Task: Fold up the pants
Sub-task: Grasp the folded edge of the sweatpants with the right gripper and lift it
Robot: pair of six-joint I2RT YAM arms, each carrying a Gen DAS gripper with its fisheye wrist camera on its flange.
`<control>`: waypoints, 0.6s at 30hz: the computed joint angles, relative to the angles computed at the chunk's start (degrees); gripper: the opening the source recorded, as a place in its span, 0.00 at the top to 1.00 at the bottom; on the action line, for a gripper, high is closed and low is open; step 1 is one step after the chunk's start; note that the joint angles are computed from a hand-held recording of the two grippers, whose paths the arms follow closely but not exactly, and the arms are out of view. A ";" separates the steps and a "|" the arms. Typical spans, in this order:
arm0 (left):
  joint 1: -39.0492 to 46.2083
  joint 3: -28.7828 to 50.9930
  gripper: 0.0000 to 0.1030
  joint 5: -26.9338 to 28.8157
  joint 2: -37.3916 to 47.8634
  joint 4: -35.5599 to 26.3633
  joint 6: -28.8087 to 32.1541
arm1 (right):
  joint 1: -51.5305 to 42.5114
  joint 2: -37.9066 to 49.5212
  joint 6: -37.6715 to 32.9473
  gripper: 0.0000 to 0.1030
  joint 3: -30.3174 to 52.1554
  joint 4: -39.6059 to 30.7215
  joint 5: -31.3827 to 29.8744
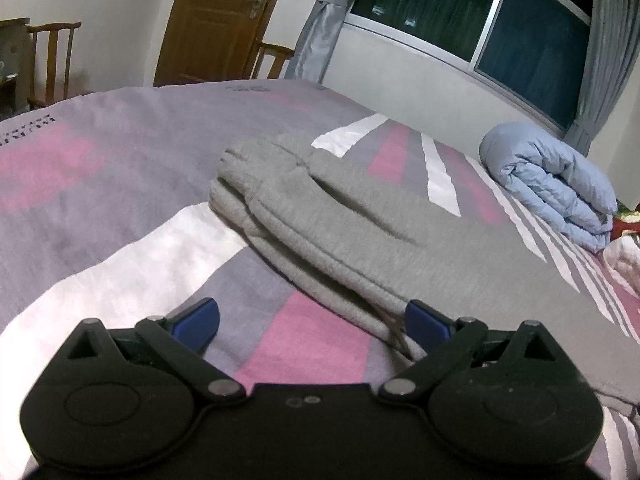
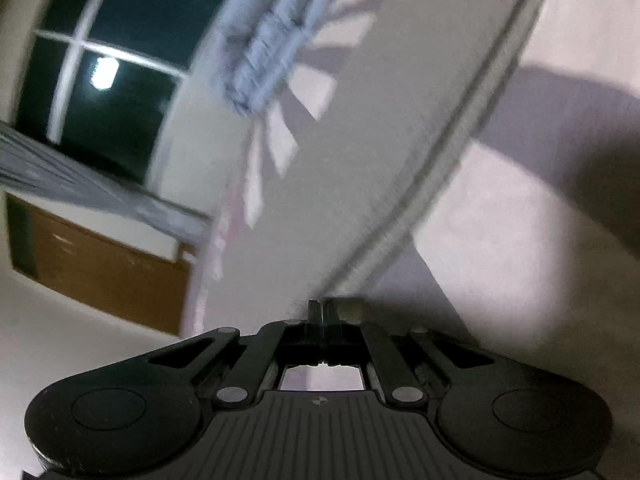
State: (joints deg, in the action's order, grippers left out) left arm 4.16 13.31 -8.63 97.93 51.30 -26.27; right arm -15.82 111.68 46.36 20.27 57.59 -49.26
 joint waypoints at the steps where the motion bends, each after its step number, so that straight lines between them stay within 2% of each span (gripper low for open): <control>1: -0.42 0.49 0.09 -0.68 0.18 -0.71 -0.48 | -0.53 0.36 0.86 0.98 0.39 0.11 -0.83; 7: -2.82 0.23 0.09 -4.90 0.01 1.21 -0.52 | -1.35 4.38 4.84 0.98 2.78 1.25 -2.43; 15: -1.53 1.00 0.09 -3.77 0.56 -0.42 -1.35 | -0.80 6.24 8.66 0.96 4.68 2.41 -1.79; 16: -1.62 1.17 0.09 -3.82 0.68 -0.53 -1.18 | -0.68 6.20 9.17 0.92 4.79 2.52 -2.00; 18: -1.68 1.05 0.09 -3.64 0.86 -0.16 -0.75 | -0.73 7.00 11.02 0.63 4.30 6.24 -2.79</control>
